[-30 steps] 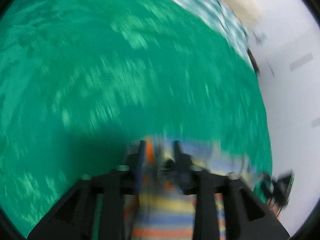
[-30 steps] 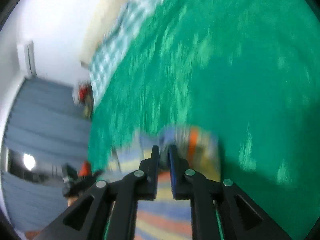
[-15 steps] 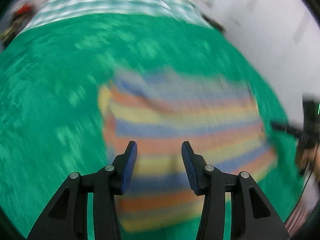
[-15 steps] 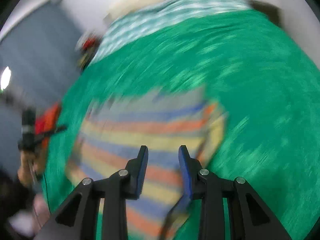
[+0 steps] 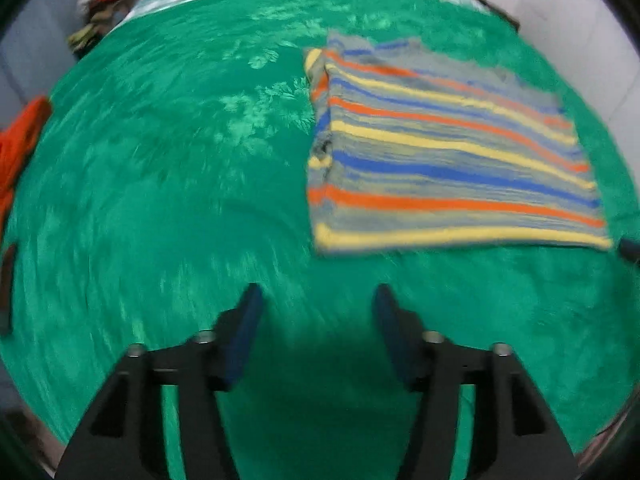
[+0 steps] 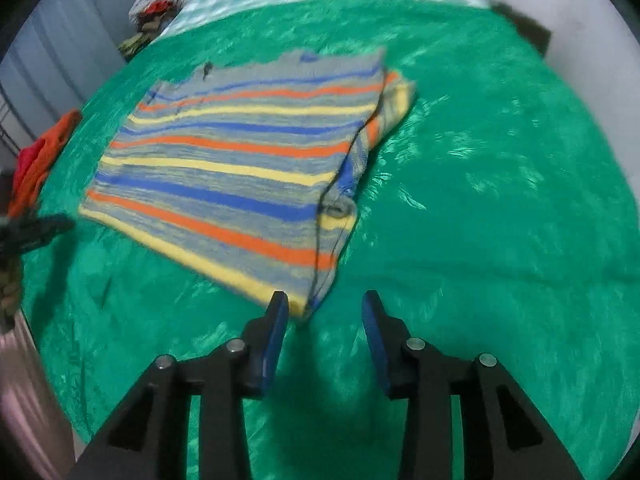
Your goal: Fold small clothes
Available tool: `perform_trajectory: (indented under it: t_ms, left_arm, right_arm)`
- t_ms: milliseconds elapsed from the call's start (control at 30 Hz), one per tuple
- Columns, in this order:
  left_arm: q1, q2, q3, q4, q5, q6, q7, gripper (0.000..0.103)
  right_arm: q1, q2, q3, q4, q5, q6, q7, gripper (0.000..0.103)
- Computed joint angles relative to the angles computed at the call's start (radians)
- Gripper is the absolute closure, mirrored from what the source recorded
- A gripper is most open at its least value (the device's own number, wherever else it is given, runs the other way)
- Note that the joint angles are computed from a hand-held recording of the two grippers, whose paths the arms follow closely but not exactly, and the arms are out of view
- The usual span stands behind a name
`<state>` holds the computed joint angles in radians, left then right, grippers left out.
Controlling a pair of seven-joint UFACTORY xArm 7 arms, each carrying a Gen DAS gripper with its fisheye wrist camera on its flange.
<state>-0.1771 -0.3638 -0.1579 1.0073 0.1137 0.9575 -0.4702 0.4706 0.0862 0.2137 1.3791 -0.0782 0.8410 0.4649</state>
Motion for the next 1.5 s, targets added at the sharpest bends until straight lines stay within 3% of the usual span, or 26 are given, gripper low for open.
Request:
perform_trajectory:
  t_ms: [100,300,433,500,767,867,1167,1500]
  left_arm:
    - [-0.014,-0.106,-0.035,-0.072,-0.013,0.013,-0.071,0.027]
    - [-0.024,-0.182,-0.156,-0.122,0.107,0.036,-0.223,0.018]
    - [-0.056,-0.283,-0.159,-0.215,0.107,0.036,-0.271,0.018]
    - [-0.072,-0.327,-0.146,-0.239,0.072,0.060,-0.283,0.018]
    - [-0.035,-0.334,-0.158,-0.182,0.087,0.132,-0.300,0.018]
    - [-0.026,-0.334,-0.153,-0.176,0.077,0.106,-0.331,0.015]
    - [-0.055,-0.431,-0.175,-0.332,0.098,-0.013,-0.346,0.013]
    - [-0.054,-0.449,-0.162,-0.312,0.073,-0.046,-0.315,0.013]
  right_arm:
    - [0.023,-0.129,0.028,-0.139,-0.006,-0.060,0.099,0.045]
    - [0.049,-0.273,0.121,-0.298,-0.123,-0.139,0.355,0.042]
    - [0.041,-0.354,0.202,-0.365,-0.250,-0.164,0.566,0.038]
    - [0.035,-0.395,0.228,-0.393,-0.284,-0.158,0.620,0.034]
    - [0.024,-0.423,0.273,-0.359,-0.361,-0.097,0.631,0.034]
    - [0.021,-0.440,0.280,-0.359,-0.370,-0.094,0.645,0.032]
    - [0.029,-0.412,0.295,-0.338,-0.360,-0.015,0.651,0.032]
    - [0.090,-0.317,0.290,-0.223,-0.401,0.069,0.668,0.032]
